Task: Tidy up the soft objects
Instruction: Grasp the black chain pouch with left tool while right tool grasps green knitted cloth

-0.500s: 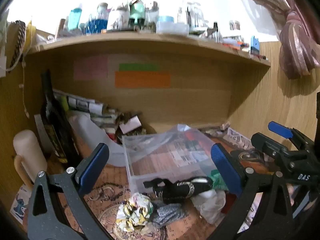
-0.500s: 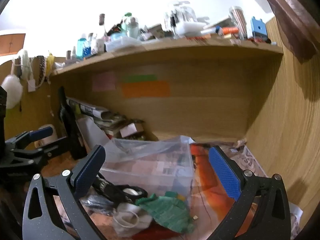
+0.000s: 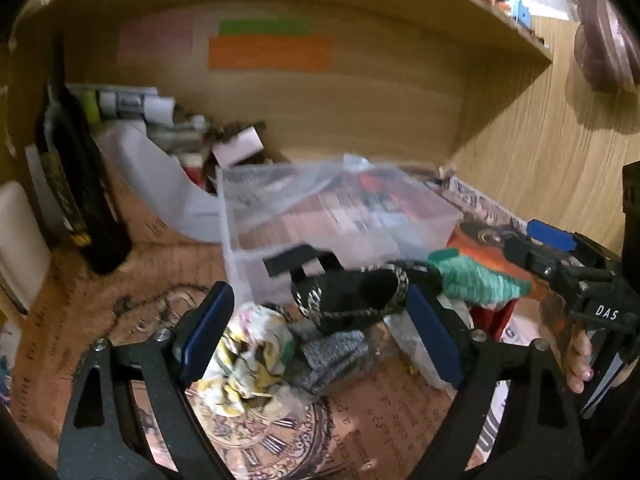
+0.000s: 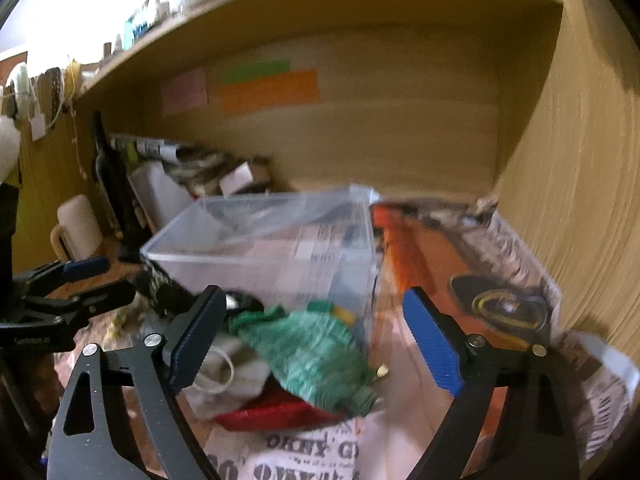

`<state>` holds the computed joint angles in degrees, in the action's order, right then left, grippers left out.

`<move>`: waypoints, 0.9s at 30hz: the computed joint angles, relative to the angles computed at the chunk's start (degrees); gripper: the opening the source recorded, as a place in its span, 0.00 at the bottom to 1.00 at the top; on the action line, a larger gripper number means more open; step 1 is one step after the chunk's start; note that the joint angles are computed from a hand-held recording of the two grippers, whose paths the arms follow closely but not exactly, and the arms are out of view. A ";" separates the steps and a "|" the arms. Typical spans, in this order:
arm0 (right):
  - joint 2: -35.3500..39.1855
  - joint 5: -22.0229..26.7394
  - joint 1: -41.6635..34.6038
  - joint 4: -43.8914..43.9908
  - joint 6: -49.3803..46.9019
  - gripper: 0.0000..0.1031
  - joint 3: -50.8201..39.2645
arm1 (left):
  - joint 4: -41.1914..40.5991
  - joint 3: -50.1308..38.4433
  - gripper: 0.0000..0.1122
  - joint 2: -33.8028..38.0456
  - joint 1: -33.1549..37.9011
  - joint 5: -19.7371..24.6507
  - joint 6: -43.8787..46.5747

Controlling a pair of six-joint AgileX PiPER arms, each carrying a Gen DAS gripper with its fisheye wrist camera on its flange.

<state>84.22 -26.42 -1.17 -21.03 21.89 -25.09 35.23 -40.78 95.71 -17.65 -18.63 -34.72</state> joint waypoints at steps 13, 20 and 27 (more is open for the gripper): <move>9.28 3.23 -3.04 -24.71 23.98 0.59 -5.93 | 34.09 -11.31 0.80 9.32 -0.96 0.49 -36.35; 10.59 1.89 -4.59 -28.55 26.46 0.42 -6.59 | 42.07 -15.63 0.76 12.05 -1.61 0.26 -47.26; 10.29 0.99 -4.39 -28.38 26.07 0.33 -6.59 | 44.85 -17.68 0.51 13.92 -1.36 -0.47 -50.54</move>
<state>94.51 -25.43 -5.55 -49.42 47.97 -31.68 80.09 -58.47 109.63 -19.01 -19.09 -85.26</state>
